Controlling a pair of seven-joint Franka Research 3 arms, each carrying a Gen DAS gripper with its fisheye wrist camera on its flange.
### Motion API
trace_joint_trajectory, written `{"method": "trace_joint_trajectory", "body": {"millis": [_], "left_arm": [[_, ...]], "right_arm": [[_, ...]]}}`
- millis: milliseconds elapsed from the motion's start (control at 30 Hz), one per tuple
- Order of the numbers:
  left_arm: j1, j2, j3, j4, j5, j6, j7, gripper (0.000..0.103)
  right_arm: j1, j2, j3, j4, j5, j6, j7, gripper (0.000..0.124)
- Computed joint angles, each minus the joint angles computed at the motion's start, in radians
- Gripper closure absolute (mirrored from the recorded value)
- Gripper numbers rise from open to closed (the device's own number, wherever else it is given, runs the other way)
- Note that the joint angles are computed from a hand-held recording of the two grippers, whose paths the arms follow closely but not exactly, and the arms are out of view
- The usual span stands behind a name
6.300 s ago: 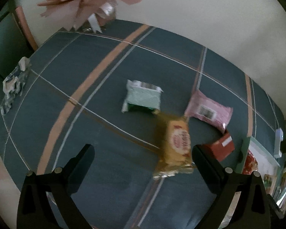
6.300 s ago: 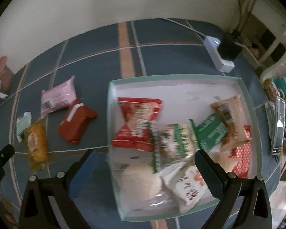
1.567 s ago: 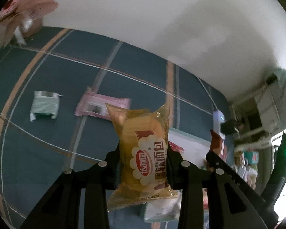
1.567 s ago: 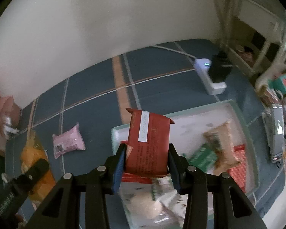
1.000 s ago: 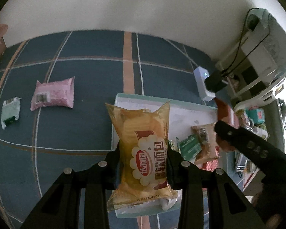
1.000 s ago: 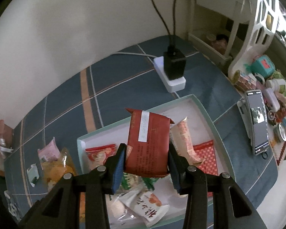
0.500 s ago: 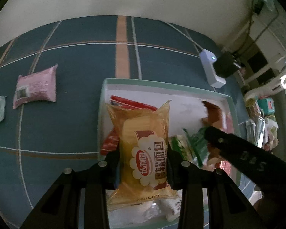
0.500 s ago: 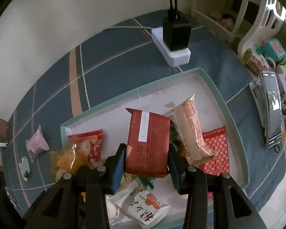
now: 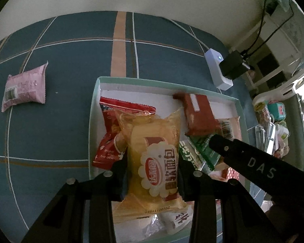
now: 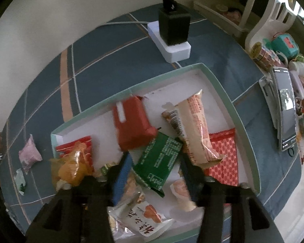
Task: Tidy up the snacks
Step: 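Open both tools to drop the yellow pack and red box into the tray, then move both tools back over the pale green pack and pink bar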
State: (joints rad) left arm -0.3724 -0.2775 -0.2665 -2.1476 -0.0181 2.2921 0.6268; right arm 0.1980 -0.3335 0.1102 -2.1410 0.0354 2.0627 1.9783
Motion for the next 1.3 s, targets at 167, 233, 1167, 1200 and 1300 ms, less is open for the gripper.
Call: {"method": "trace_joint_trajectory", "body": {"millis": [167, 233, 1167, 1200, 1300], "left_arm": [[0.0, -0.018, 0.013, -0.018, -0.039, 0.021, -0.004, 0.038], [0.004, -0.024, 0.014, -0.016, -0.036, 0.01, -0.011, 0.035], [0.128, -0.244, 0.008, -0.048, 0.152, -0.258, -0.252, 0.016], [0.131, -0.254, 0.01, -0.053, 0.161, -0.27, -0.261, 0.016], [0.145, -0.286, 0.015, -0.067, 0.189, -0.313, -0.287, 0.015]], "right_arm": [[-0.005, -0.003, 0.005, 0.005, -0.024, 0.0, 0.012, 0.052], [-0.006, -0.002, 0.007, 0.01, -0.034, -0.001, 0.016, 0.049], [-0.004, -0.042, 0.033, 0.057, -0.068, 0.029, 0.015, 0.04], [0.0, -0.041, 0.035, 0.059, -0.068, 0.028, 0.014, 0.04], [0.014, -0.031, 0.044, 0.069, -0.069, 0.024, 0.007, 0.04]]}}
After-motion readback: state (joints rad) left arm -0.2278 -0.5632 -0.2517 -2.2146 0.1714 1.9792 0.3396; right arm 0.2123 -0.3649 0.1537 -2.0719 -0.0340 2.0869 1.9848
